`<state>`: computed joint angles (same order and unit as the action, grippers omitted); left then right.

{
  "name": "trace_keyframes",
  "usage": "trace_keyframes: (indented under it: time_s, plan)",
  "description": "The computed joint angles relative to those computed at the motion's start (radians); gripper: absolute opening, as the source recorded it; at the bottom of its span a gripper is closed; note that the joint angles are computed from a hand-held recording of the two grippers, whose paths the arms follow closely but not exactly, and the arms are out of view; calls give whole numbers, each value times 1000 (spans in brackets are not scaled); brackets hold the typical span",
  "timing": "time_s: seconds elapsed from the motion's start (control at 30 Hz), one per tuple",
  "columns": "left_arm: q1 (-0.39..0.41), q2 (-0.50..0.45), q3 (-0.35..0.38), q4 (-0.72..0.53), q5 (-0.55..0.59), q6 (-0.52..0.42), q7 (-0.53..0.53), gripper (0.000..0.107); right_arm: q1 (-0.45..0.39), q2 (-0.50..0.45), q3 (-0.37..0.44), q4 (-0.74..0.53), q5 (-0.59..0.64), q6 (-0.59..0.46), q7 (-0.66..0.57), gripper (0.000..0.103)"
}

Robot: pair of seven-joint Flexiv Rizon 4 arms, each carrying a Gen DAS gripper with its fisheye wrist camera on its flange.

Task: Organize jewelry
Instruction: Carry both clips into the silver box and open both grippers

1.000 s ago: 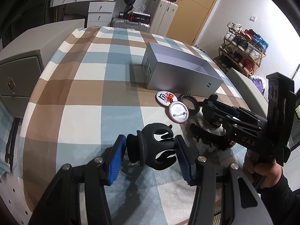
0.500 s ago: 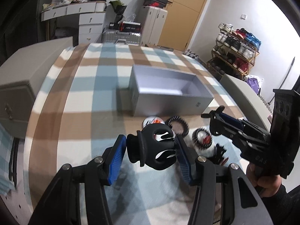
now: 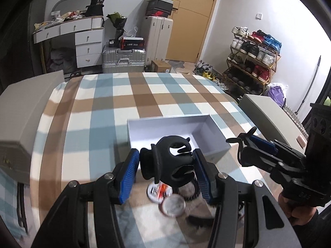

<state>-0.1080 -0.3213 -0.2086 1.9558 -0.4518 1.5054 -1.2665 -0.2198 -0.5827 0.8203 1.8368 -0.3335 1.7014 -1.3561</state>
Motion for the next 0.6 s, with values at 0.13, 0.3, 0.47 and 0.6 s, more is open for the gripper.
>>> trace_keyframes:
  time_s: [0.13, 0.3, 0.47, 0.6]
  plan:
    - [9, -52, -7, -72, 0, -48, 20, 47, 0, -46, 23, -89, 0, -70, -30, 45]
    - [20, -102, -22, -135, -19, -117, 36, 47, 42, -103, 10, -214, 41, -208, -60, 45]
    - [47, -141, -59, -179, -96, -207, 91, 47, 95, -137, -42, -285, 82, -295, -97, 45]
    - [37, -145, -46, -189, -113, -242, 112, 47, 117, -150, -61, -314, 129, -338, -124, 45]
